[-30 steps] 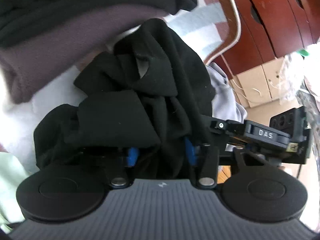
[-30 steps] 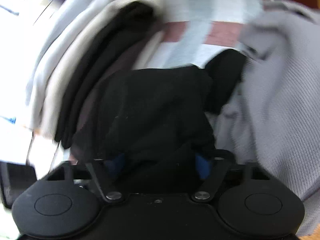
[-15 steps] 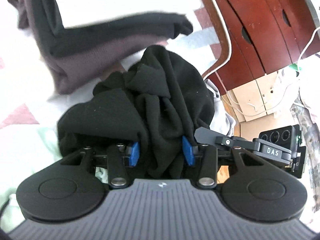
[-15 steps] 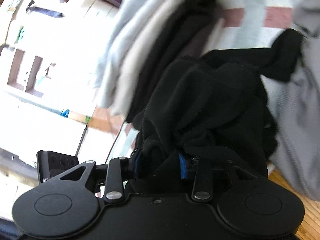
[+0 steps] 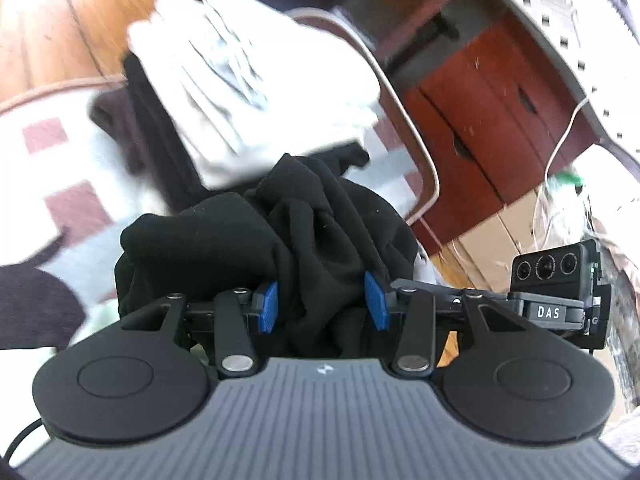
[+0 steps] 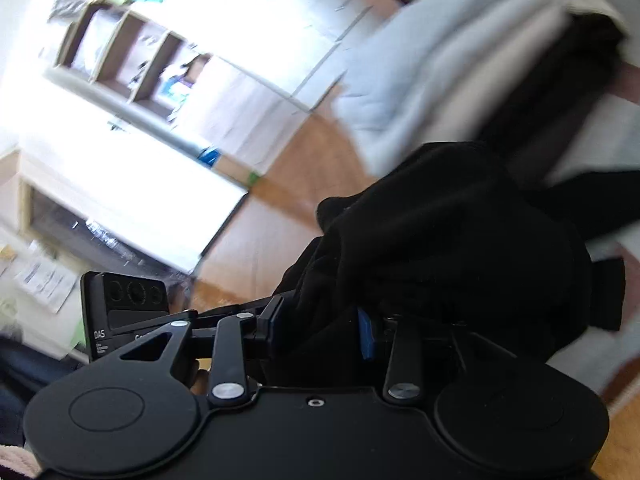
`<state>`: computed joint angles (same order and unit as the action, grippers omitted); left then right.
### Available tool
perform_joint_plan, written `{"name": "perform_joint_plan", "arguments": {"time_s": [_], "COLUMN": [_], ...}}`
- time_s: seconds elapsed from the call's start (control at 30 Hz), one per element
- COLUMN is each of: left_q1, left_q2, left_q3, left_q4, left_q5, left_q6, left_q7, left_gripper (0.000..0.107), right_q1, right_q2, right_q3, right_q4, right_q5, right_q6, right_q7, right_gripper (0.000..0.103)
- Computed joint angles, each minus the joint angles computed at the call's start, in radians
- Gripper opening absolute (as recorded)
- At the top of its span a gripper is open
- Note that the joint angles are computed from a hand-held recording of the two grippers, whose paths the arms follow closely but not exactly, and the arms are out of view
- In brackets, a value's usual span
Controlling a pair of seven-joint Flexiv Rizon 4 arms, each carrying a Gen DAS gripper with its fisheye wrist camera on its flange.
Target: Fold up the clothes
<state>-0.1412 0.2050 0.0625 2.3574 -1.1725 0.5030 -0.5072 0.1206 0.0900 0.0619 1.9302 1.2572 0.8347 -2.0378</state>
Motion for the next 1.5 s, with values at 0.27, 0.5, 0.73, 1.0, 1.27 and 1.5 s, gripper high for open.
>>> {"name": "perform_joint_plan", "arguments": {"time_s": [0.27,0.5,0.73,1.0,1.27,1.5], "left_q1": [0.099,0.192,0.277,0.356,0.373,0.318], "left_q2": [0.079,0.113,0.078,0.028,-0.017,-0.105], "left_q3": [0.094,0.161,0.195,0.217,0.166,0.064], "left_q4": [0.026,0.043,0.049,0.004,-0.163,-0.19], "left_q5": [0.012,-0.005,0.014,-0.132,-0.22,-0.347], "left_q6": [0.026,0.01,0.006,-0.121,-0.078,0.548], "left_q7": [-0.03,-0.016,-0.067,-0.082,-0.049,0.211], "left_gripper": [0.042,0.042,0.042,0.042,0.042,0.09], "right_q1": [0.069,0.12,0.172,0.205,0.23,0.529], "right_q2": [-0.105,-0.177,-0.257,-0.32,-0.474,-0.579], "right_q3": [0.057,0.132,0.183,0.238,0.285,-0.036], "right_q4": [-0.188,-0.307,-0.382,-0.518,-0.862,-0.771], "right_q5": [-0.12,-0.232,-0.401,-0.477,-0.488,-1.039], "right_q6": [-0.08,-0.118,-0.125,-0.075,-0.111,0.321], "right_q7": [0.046,0.086,0.125,0.025,-0.036,0.453], "right_gripper": [0.043,0.043,0.043,0.043,0.043,0.055]}}
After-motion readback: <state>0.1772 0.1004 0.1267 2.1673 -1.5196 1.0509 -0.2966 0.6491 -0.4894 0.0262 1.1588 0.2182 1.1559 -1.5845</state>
